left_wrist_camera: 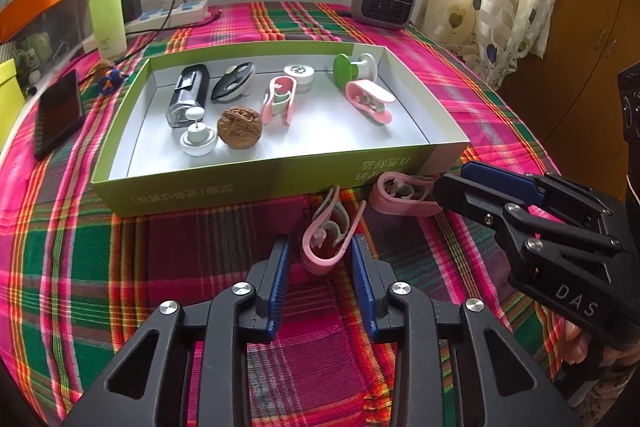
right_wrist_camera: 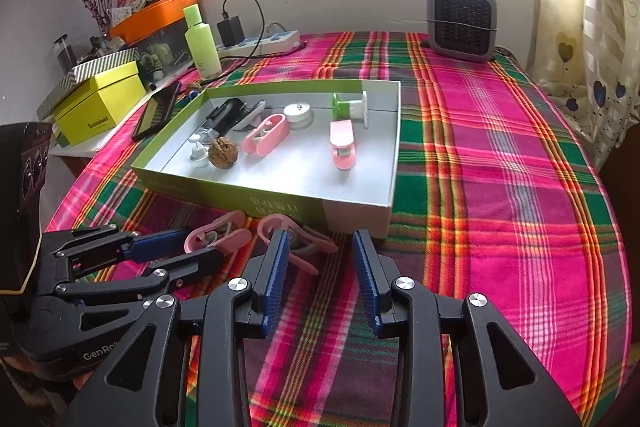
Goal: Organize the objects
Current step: 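Close the left gripper on a pink clip while the right grasps another pink clip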
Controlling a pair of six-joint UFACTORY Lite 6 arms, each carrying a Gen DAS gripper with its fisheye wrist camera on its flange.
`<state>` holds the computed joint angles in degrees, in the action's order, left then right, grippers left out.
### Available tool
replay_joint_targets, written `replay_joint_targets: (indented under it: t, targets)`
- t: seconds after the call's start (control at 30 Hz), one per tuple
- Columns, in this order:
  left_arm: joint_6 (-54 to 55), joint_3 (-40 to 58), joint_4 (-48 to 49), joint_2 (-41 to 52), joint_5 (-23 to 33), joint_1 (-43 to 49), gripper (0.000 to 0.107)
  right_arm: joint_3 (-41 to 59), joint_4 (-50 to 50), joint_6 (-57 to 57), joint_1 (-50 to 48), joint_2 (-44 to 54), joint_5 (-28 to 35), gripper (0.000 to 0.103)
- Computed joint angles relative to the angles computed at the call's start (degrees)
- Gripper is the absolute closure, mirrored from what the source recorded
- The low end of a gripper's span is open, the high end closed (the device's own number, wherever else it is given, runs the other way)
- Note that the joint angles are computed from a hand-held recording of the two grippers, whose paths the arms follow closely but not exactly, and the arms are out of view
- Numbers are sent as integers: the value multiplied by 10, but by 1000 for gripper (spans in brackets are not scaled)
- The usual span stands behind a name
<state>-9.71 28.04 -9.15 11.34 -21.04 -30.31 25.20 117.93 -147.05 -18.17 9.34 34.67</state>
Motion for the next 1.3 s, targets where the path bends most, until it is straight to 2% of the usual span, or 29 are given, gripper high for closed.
replay_joint_targets:
  t: [0.4,0.67,0.83,0.97,1.1,1.3]
  targets:
    - [-15,-38,37,-25,-13,49,79,21,9,-10,35,33,-13,68]
    - [-52,-47,83,-34,-13,67,79,9,-53,8,33,27,-16,68]
    - [-73,-47,116,-34,-14,75,78,1,-4,-33,49,19,-23,68]
    - [-94,-48,146,-36,-15,80,71,14,40,-62,75,37,-35,68]
    - [-96,-46,152,-35,-15,82,69,14,90,-108,98,41,-52,68]
    - [-64,-40,130,-33,-13,73,65,17,60,-84,86,47,-39,68]
